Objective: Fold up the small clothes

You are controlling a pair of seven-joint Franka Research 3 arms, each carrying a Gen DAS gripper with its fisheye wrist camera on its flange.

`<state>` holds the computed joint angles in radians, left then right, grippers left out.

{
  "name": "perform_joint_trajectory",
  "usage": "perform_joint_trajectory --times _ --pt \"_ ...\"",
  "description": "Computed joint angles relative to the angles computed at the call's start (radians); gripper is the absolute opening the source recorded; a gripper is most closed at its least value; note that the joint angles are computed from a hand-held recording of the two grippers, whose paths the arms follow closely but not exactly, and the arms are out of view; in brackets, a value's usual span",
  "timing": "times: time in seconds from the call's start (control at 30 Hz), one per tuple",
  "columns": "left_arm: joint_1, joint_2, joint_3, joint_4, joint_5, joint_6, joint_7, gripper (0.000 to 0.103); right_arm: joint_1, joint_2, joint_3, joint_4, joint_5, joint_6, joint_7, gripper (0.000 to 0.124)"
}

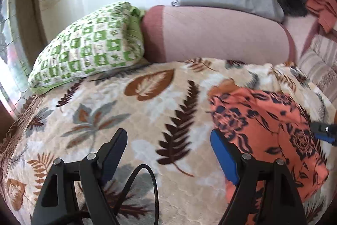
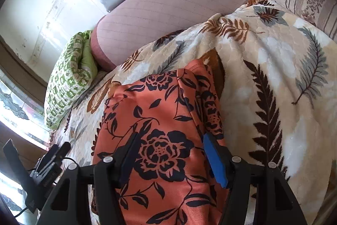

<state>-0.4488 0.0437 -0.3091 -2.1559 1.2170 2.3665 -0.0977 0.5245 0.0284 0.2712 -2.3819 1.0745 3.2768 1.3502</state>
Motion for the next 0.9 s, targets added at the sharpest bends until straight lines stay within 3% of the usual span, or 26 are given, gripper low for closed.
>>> perform_joint_trajectory --times 0.13,0.3,0.57,0.77,0.9 --pt "0.02 -0.028 0.009 -0.028 -0.005 0.022 -0.025 0.082 -0.009 0.008 0.009 0.002 0.007 0.008 0.002 0.069" --pt "0.038 -0.053 0.006 -0.05 -0.006 0.025 -0.034 0.082 -0.035 0.011 0.04 0.021 0.133 0.016 -0.098 0.069" --pt "0.054 -0.067 -0.002 -0.062 -0.005 0.01 -0.051 0.082 -0.013 0.001 0.005 -0.004 0.043 0.011 -0.007 0.069" --pt "0.057 -0.063 -0.003 -0.063 0.013 0.02 -0.064 0.082 -0.021 0.005 0.02 0.023 0.187 0.005 -0.144 0.069" --pt "0.071 -0.034 0.013 -0.058 -0.005 0.158 -0.004 0.082 -0.012 0.008 0.0 0.062 0.403 -0.046 -0.347 0.072"
